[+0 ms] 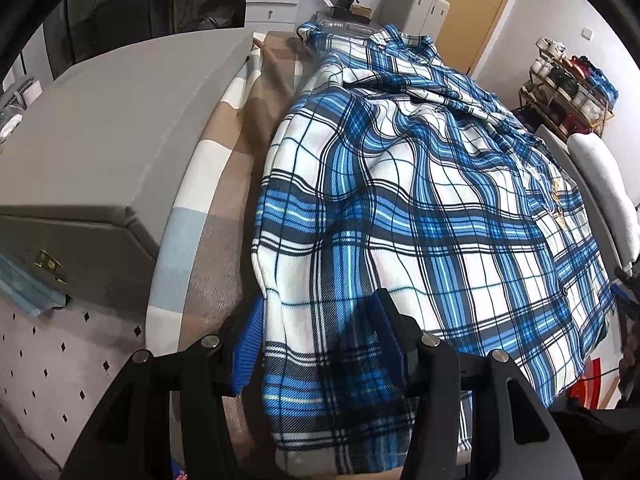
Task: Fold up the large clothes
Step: 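Grasp the shirt hem with the left gripper while the right gripper grasps the hem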
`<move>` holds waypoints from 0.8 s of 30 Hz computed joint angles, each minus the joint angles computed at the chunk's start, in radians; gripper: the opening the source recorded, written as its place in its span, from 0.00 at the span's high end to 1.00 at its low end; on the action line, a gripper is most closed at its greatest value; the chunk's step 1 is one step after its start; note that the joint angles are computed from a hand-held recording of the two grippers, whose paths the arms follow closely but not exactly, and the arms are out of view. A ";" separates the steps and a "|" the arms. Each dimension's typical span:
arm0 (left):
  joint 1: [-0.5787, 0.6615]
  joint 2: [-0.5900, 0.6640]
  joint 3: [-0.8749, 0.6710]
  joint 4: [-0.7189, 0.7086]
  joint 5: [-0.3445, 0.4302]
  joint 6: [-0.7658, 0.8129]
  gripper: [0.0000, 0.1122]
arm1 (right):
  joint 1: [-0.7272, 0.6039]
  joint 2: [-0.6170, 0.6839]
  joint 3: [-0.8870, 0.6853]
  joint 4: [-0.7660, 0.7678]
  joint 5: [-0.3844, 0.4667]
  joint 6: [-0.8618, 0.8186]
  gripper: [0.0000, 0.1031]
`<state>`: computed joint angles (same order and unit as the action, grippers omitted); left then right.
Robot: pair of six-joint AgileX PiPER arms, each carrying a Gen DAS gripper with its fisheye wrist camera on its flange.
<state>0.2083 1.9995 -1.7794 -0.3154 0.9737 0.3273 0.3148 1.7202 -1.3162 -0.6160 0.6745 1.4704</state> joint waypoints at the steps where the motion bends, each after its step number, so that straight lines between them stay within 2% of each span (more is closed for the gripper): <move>1: 0.000 -0.004 0.011 -0.005 -0.014 0.001 0.63 | 0.004 -0.013 0.021 -0.023 0.008 0.013 0.35; 2: 0.000 -0.006 0.019 -0.014 -0.024 0.008 0.70 | 0.011 -0.013 0.027 -0.036 0.017 0.020 0.35; 5: 0.000 0.002 0.012 -0.035 -0.032 0.022 0.79 | 0.009 -0.018 0.044 -0.032 0.046 0.001 0.35; 7: -0.003 0.010 -0.003 -0.039 -0.029 0.029 0.80 | -0.011 -0.006 0.049 0.008 0.016 -0.044 0.35; 12: -0.019 0.020 -0.016 -0.001 -0.030 0.010 0.80 | 0.008 0.027 0.016 -0.028 0.031 -0.070 0.35; 13: -0.023 0.016 -0.007 0.003 -0.040 0.009 0.80 | 0.017 0.039 0.003 -0.044 0.046 -0.075 0.41; 15: -0.028 0.003 0.017 0.007 -0.068 0.019 0.80 | 0.024 0.068 -0.037 -0.041 0.082 -0.121 0.80; 16: -0.031 -0.008 0.038 0.009 -0.100 0.015 0.89 | 0.015 0.074 -0.042 -0.019 0.067 -0.144 0.97; 17: -0.031 -0.018 0.056 0.006 -0.133 0.010 0.98 | 0.017 0.068 -0.035 -0.028 0.053 -0.130 0.97; 19: -0.029 -0.014 0.042 0.014 -0.148 -0.011 0.98 | 0.030 0.044 -0.011 -0.087 0.010 -0.066 0.97; 21: -0.026 -0.006 0.016 0.029 -0.156 -0.031 0.98 | 0.024 0.001 0.026 -0.079 -0.078 -0.060 0.97; 23: -0.021 0.002 -0.010 0.043 -0.154 -0.032 0.99 | 0.020 -0.035 0.055 0.019 -0.140 -0.130 0.97; 24: -0.020 0.002 -0.011 0.055 -0.157 -0.035 0.99 | 0.032 -0.045 0.058 0.048 -0.129 -0.147 0.97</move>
<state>0.1881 2.0012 -1.7903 -0.2606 0.8165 0.2918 0.3464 1.6751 -1.2581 -0.5678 0.5453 1.3236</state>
